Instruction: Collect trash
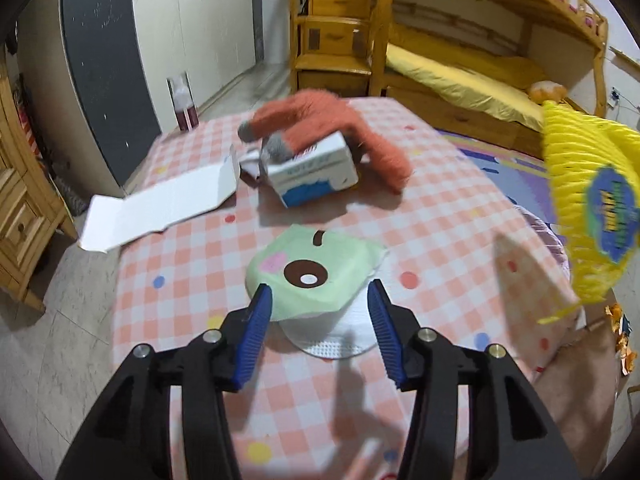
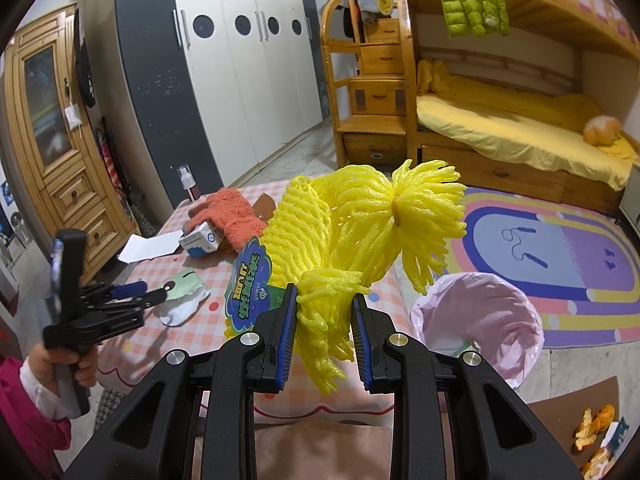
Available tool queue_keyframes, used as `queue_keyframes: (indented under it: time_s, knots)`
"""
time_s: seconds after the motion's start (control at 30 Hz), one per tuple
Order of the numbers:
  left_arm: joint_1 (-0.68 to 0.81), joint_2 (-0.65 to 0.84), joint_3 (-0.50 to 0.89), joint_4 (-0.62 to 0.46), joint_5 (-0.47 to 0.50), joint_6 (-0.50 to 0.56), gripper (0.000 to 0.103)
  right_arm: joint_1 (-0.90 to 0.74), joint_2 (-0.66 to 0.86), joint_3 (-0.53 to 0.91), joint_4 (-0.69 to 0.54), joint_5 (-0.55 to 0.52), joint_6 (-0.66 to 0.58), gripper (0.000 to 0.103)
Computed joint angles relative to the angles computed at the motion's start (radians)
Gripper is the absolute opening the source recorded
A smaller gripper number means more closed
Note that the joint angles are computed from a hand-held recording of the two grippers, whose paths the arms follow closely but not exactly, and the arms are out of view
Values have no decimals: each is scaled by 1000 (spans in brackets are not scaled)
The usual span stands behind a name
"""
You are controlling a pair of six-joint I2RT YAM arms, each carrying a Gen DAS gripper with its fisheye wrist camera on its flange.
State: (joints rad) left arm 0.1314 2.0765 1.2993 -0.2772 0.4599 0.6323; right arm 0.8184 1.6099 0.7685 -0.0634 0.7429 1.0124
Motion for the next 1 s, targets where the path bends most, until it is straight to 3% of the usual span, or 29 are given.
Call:
queue_keyframes:
  time_s: [0.1,0.27,0.4,0.53,0.63,0.73,0.8,1.0]
  knots:
    - [-14,61,63,-25,-25,-27,48,-2,1,-2,-1,-2,3,27]
    - [5,116,187,-143,56,-83,48,0,15,16,-10,-5,-1,27]
    - [-17,168,252,-177,-6,-86,48,-3,14,8,3,-14,-11,27]
    - [-22,191,264,-179,-6,-90,46,4,20,13,-2,-11,-17,27]
    - [-29,165,202,-116,-16,-78,39,4,18,10,0,-11,-16,27]
    - [-29,130,141,-58,-15,-81,24,4,17,11,-1,-11,-16,27]
    - [-23,109,119,-43,-6,-89,0,6,15,10,-2,-7,-16,27]
    - [3,-21,20,-25,86,-63,0,25,-8,-17,1,27,10,27]
